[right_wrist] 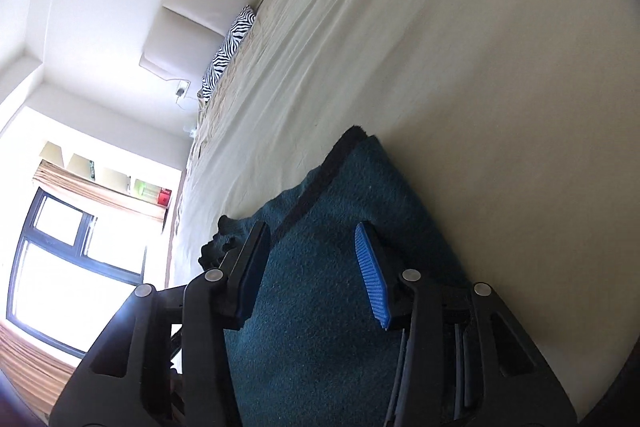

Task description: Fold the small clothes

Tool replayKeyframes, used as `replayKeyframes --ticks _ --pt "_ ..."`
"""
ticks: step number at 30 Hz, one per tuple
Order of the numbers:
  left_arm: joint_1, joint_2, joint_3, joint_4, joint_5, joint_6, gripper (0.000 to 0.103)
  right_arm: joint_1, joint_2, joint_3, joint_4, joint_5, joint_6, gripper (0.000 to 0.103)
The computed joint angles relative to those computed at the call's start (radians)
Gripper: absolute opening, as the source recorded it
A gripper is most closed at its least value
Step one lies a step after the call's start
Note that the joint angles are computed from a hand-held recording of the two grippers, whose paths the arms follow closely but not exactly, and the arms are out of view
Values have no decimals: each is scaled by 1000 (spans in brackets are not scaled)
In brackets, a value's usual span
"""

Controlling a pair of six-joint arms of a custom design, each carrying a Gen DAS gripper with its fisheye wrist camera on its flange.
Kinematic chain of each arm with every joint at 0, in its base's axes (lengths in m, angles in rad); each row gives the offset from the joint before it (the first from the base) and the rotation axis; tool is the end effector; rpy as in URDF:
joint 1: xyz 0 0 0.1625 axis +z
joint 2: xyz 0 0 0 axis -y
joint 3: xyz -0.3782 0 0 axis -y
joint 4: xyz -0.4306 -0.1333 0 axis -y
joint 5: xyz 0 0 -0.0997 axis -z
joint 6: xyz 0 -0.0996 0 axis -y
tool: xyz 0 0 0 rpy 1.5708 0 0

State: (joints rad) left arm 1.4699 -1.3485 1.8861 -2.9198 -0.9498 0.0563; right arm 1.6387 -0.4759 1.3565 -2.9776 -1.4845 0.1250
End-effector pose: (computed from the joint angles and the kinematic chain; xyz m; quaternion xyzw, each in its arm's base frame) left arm 0.1318 -0.5969 0.3274 -0.0515 0.8817 -0.3820 0.2723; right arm 0.1922 -0.7350 -0.0320 0.0163 0.9646 -0.2546 0.0665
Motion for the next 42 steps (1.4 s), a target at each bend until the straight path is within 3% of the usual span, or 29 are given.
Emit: replayKeyframes --ticks 2,5,7,9,12,14,18,21,23,26,29,33,39,42 --pt "20 -11 2 -11 -62 -12 66 -20 -13 17 -43 17 42 42" --pt "51 -41 14 -21 -163 -60 65 -10 -35 56 -130 -88 87 44" --pt "54 -68 35 -33 -164 -103 64 -8 -58 95 -170 -109 115 46" --pt "29 -102 65 -31 -100 -137 63 10 -85 139 -197 -109 91 46" --pt "-23 -178 159 -61 -65 -174 64 44 -112 204 -197 10 31 46" --pt "-65 -233 241 -68 -86 -164 65 79 -113 236 -125 104 -49 46" --pt "-157 -310 391 -63 -30 -156 66 120 -64 264 25 256 -141 46" --pt "-159 -306 429 -36 -4 -169 66 135 -3 242 86 246 -145 46" --pt "-138 -321 445 -50 -33 -159 61 128 29 216 125 206 -117 43" --pt "-101 -370 457 -37 -101 -164 59 77 0 250 94 251 -107 39" --pt "-54 -403 461 -20 -191 -167 57 20 -51 325 -24 266 -62 39" --pt "-24 -434 482 -36 -248 -154 57 -55 -133 402 -151 249 1 39" --pt "-23 -539 542 -22 -254 -194 58 -100 -241 525 -316 179 53 41" --pt "-43 -636 593 -15 -209 -233 66 -98 -289 582 -365 147 64 45"
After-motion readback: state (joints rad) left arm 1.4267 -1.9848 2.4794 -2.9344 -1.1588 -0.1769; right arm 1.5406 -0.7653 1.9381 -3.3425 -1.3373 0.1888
